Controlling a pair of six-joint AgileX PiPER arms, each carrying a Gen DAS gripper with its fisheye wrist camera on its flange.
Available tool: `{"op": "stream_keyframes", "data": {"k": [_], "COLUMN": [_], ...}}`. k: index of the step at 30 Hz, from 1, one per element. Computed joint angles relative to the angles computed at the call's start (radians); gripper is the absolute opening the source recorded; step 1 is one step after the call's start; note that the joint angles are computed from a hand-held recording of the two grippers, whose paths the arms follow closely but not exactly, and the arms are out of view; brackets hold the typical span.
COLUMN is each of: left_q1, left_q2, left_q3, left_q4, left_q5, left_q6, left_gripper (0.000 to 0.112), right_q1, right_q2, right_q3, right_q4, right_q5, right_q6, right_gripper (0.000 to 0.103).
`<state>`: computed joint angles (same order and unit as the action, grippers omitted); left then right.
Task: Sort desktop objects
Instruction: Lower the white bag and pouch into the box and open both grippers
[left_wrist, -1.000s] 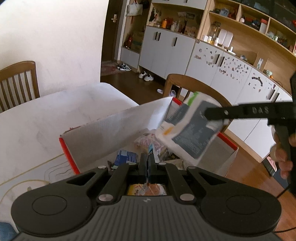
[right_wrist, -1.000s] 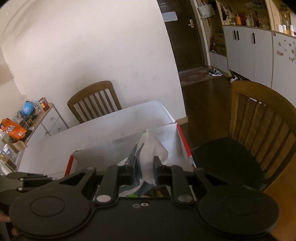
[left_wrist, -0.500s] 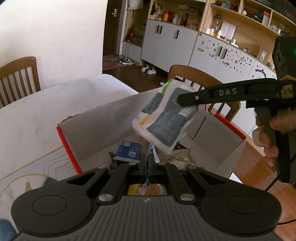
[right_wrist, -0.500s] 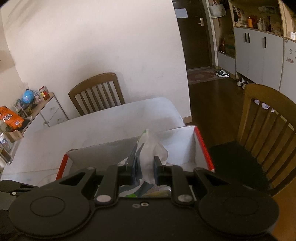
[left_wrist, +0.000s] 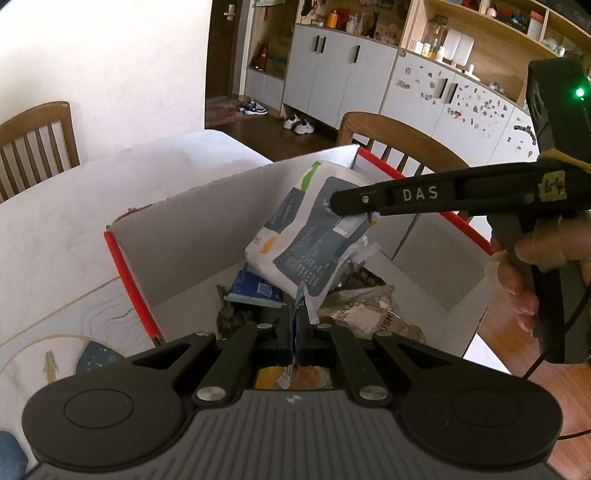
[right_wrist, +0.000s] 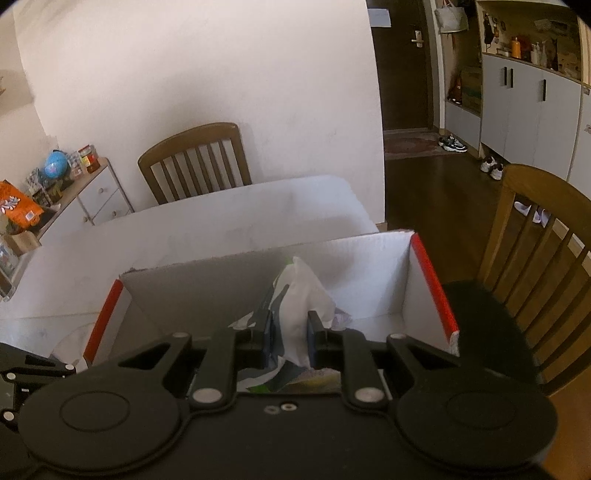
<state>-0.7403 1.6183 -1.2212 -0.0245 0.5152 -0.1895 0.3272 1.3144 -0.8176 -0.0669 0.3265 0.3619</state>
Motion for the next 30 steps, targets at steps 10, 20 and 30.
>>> {"op": "stream_keyframes", "data": {"k": [10, 20, 30], "left_q1": [-0.007, 0.0, -0.033], "left_q2": [0.036, 0.049, 0.052], "left_q3": [-0.037, -0.042, -0.071], "left_q4": [-0.023, -0.058, 0.029], "left_q5": [0.034, 0.059, 0.106], "left_q6": [0.037, 0.082, -0.001], "left_gripper": [0.0, 0.001, 0.004], "right_q1": [-0.005, -0.034, -0.04], "right_q2": [0.008, -0.029, -0.088], "right_q3": [-0.005, 0.02, 0.04], "right_q4": [0.005, 0.032, 0.026], "right_q5": [0.006, 0.005, 0.021], "right_q6": [-0.017, -0.033, -0.012], "right_gripper": [0.026, 0.041, 0.052]}}
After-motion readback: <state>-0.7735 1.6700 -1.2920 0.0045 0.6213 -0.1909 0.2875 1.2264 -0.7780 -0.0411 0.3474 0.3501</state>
